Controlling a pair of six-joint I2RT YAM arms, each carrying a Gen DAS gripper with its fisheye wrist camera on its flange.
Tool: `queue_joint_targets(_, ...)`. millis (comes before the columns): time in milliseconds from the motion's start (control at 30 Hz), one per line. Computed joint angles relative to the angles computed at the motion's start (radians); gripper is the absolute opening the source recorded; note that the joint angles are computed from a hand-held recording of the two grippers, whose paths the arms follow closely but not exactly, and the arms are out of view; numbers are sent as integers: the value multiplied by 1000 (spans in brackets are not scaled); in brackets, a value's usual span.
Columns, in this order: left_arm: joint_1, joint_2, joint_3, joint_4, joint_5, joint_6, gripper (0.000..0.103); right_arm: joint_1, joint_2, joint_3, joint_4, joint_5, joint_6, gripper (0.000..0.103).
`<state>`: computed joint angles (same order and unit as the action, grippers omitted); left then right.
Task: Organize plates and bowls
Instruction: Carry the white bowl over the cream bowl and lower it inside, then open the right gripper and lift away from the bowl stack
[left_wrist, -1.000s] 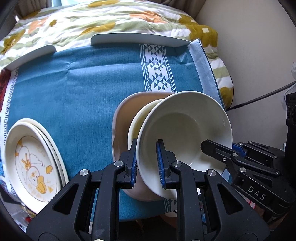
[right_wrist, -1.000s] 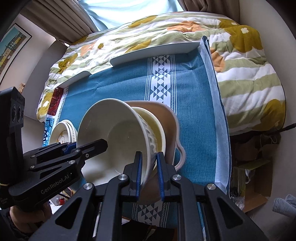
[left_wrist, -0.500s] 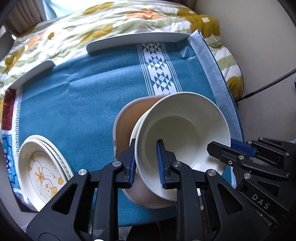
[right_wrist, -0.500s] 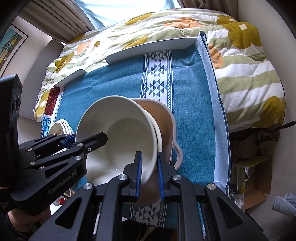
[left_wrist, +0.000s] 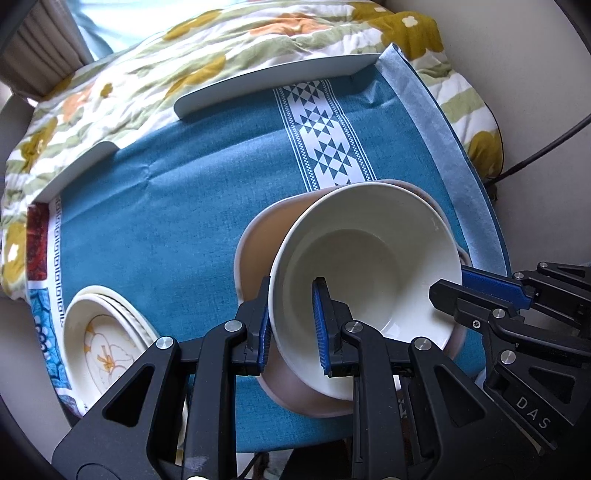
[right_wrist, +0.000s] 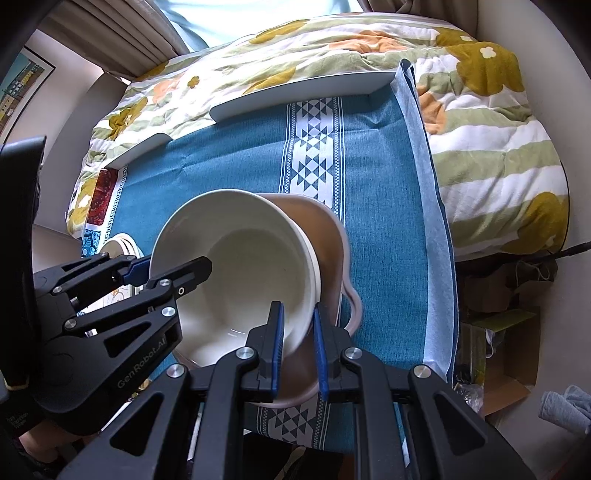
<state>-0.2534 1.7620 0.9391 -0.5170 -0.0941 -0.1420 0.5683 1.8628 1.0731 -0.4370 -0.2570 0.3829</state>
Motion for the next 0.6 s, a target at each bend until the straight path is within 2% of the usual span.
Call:
queue_joint_targets(367, -6, -13, 8, -27, -26, -6, 17, -7, -14, -13, 17, -13, -3, 15)
queue_joint_targets(467, 8, -35, 1, -34, -3, -2, 17, -11, -24, -21, 24, -19, 4, 15)
queue_joint_targets(600, 50, -144, -25, -56, 56, 6, 17, -24, -96, -55, 37, -23, -2, 15)
